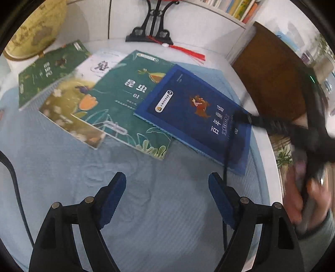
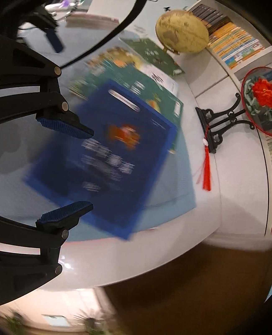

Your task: Organize books

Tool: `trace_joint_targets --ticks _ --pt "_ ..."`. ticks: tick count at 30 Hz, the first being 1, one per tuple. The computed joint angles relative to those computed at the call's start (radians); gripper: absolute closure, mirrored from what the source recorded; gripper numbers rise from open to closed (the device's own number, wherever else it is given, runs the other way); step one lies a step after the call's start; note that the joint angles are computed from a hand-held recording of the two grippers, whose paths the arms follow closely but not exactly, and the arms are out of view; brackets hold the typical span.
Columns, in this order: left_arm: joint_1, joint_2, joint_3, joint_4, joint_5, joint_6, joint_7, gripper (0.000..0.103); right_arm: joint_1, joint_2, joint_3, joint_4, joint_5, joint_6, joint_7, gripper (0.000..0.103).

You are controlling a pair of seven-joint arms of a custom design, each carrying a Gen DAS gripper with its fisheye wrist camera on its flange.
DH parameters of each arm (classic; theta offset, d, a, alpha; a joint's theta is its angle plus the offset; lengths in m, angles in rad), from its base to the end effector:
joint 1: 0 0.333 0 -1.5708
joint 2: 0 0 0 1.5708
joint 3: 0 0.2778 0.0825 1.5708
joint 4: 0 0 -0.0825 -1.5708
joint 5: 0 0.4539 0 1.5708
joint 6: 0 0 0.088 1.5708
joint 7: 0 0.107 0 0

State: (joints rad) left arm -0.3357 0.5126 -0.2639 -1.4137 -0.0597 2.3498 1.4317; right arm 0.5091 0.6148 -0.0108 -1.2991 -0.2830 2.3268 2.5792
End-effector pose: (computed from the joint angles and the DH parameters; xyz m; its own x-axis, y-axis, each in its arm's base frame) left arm 0.6671 -0.4149 0.4039 -0.3931 -0.8878 0.2392 -0.8778 0.2850 -0.3850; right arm 0.7100 0.3828 0.3754 -0.3053 -0.9363 -0.1733 -0.8334 0.3508 -0.4271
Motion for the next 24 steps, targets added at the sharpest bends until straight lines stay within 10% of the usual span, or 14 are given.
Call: trace_joint_targets --ticks 9,24 --pt "-0.037 0.067 0.008 0.034 0.011 0.069 -0.123 0.023 -0.094 0.342 0.020 0.450 0.136 -0.062 -0.324 0.054" --pt "0.022 -0.102 -0.043 -0.248 -0.122 0.168 -0.162 0.023 -0.151 -0.138 0.211 -0.331 0.522 0.286 -0.666 0.054"
